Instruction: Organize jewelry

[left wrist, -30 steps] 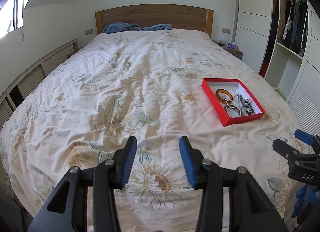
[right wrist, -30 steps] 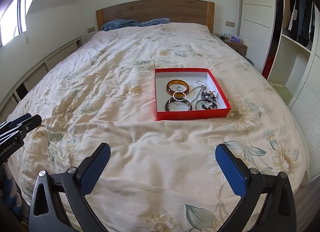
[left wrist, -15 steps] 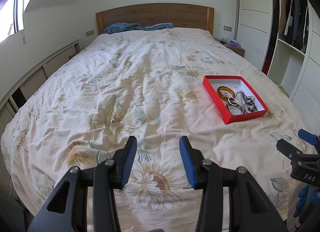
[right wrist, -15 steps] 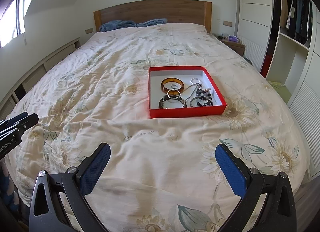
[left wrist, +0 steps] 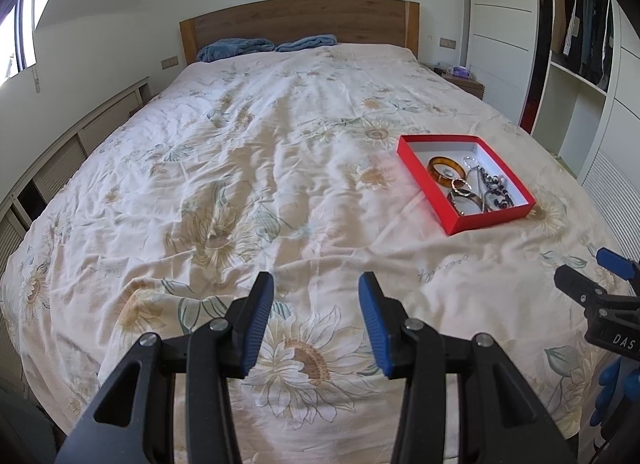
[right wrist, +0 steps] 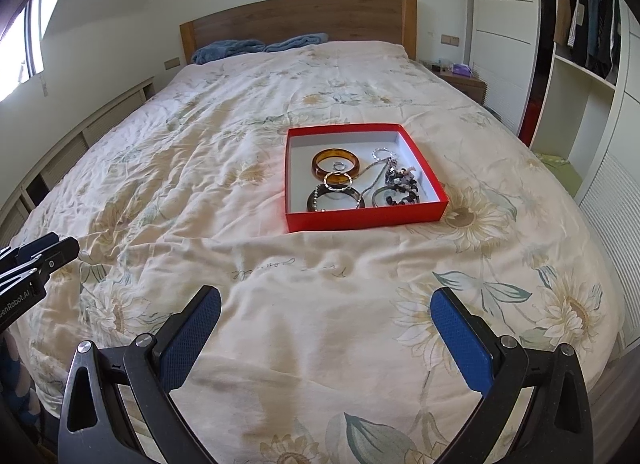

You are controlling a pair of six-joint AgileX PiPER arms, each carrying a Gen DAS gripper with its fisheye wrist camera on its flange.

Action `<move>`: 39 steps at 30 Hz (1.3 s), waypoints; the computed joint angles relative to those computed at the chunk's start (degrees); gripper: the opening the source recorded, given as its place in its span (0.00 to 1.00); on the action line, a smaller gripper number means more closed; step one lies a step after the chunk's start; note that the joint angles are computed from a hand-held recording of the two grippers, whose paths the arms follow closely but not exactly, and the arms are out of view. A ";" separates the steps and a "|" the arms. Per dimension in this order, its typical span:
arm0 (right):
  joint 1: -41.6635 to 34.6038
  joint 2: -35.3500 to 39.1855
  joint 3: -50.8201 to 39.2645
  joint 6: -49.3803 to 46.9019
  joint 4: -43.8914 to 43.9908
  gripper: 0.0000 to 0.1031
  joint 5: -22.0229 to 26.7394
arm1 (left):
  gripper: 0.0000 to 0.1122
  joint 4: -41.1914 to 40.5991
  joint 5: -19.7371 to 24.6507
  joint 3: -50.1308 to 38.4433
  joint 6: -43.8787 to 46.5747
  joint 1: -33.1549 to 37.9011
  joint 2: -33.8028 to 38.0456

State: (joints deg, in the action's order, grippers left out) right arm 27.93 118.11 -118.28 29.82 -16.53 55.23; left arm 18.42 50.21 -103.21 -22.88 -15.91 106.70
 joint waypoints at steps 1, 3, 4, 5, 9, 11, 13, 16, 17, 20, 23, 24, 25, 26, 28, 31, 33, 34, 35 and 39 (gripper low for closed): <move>-0.09 0.20 -0.17 -0.03 0.11 1.00 0.06 | 0.38 0.04 0.08 -0.07 -0.07 -0.10 0.17; -0.29 0.64 -0.52 -0.11 0.35 1.00 0.24 | 0.38 0.02 0.38 -0.46 -0.05 -0.20 0.77; -0.39 0.79 -0.59 -0.14 0.49 1.00 0.27 | 0.38 -0.05 0.45 -0.56 0.01 -0.19 1.02; -0.49 0.95 -0.69 -0.17 0.63 1.00 0.29 | 0.38 -0.14 0.57 -0.79 0.13 -0.16 1.37; -0.96 1.82 -1.46 -0.47 1.25 1.00 0.60 | 0.38 -0.46 0.98 -1.74 0.49 -0.02 2.41; -1.13 2.19 -1.85 -0.54 1.43 1.00 0.81 | 0.38 -0.57 1.07 -2.10 0.53 0.09 2.87; -1.23 2.83 -2.67 -0.73 1.61 1.00 1.29 | 0.38 -0.69 1.20 -2.47 0.72 0.26 3.34; -1.41 3.90 -3.89 -1.22 2.07 1.00 1.96 | 0.42 -0.78 1.40 -3.09 0.86 0.36 4.06; -1.44 4.28 -4.34 -1.35 2.19 1.00 2.23 | 0.43 -0.98 1.40 -3.15 1.05 0.42 4.11; -1.49 4.91 -5.00 -1.42 2.27 1.00 2.68 | 0.43 -1.57 1.44 -3.47 1.63 0.73 4.75; -1.40 5.69 -5.93 -1.53 2.34 1.00 3.36 | 0.43 -1.97 1.47 -3.56 1.87 1.02 5.13; -1.37 6.07 -6.44 -1.69 2.44 1.00 3.68 | 0.43 -2.04 1.48 -3.58 1.89 1.08 5.22; -1.32 6.28 -6.73 -1.75 2.50 1.00 3.85 | 0.43 -2.13 1.48 -3.59 1.95 1.15 5.28; -1.27 6.58 -7.17 -1.85 2.56 1.00 4.10 | 0.43 -2.19 1.47 -3.64 1.99 1.18 5.35; -1.15 6.93 -7.73 -2.05 2.57 1.00 4.40 | 0.43 -2.18 1.54 -3.74 2.01 1.17 5.40; -1.04 7.16 -8.12 -2.08 2.48 1.00 4.60 | 0.43 -2.18 1.56 -3.74 1.98 1.16 5.38; -0.99 7.23 -8.26 -1.96 2.40 1.00 4.71 | 0.43 -2.16 1.58 -3.73 1.96 1.14 5.36; -1.02 7.24 -8.31 -1.99 2.47 1.00 4.74 | 0.43 -2.16 1.58 -3.73 1.96 1.14 5.36; -1.02 7.24 -8.31 -1.99 2.47 1.00 4.74 | 0.43 -2.31 1.49 -3.61 2.07 1.18 5.40; -0.91 7.33 -8.54 -1.87 2.27 1.00 4.86 | 0.43 -2.34 1.32 -3.37 2.04 1.18 5.37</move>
State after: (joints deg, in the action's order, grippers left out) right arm 27.02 125.44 -126.82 27.95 -14.26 60.08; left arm 16.07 51.53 -106.58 -20.84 -14.73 112.07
